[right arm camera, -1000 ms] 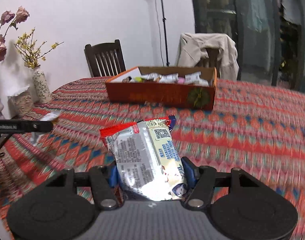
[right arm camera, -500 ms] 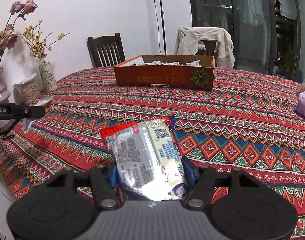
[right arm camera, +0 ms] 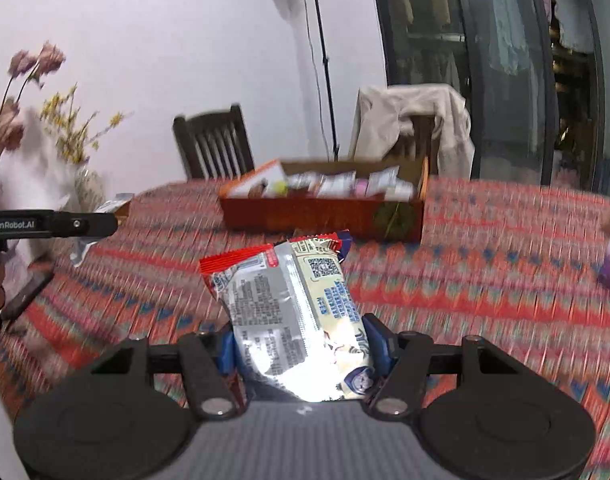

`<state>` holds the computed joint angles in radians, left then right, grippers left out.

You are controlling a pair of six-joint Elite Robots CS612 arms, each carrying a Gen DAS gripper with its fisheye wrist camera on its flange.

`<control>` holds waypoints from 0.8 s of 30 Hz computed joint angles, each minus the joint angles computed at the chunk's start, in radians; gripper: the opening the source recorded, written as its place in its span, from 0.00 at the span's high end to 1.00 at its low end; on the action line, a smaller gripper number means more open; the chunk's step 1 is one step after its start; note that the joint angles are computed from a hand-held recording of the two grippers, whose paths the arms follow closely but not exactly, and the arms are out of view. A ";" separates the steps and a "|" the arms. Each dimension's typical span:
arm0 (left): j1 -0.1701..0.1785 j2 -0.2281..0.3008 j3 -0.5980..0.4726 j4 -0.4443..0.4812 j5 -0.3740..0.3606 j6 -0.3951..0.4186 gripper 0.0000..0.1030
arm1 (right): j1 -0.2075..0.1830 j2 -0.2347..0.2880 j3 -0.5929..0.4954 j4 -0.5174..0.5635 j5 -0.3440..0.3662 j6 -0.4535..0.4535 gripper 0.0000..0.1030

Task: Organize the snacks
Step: 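Carry the white packet and silver bag into the box and open both tools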

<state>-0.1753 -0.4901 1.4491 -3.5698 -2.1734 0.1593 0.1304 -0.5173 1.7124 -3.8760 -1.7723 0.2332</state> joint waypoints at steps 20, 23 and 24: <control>-0.129 0.408 -0.967 0.810 0.258 -0.071 0.60 | -0.152 0.237 -0.765 0.708 0.064 0.125 0.41; -0.138 0.470 -1.086 0.902 0.279 -0.089 0.60 | -0.153 0.287 -0.859 0.783 0.058 0.151 0.41; -0.141 0.492 -1.129 0.934 0.294 -0.106 0.60 | -0.152 0.299 -0.879 0.798 0.048 0.152 0.41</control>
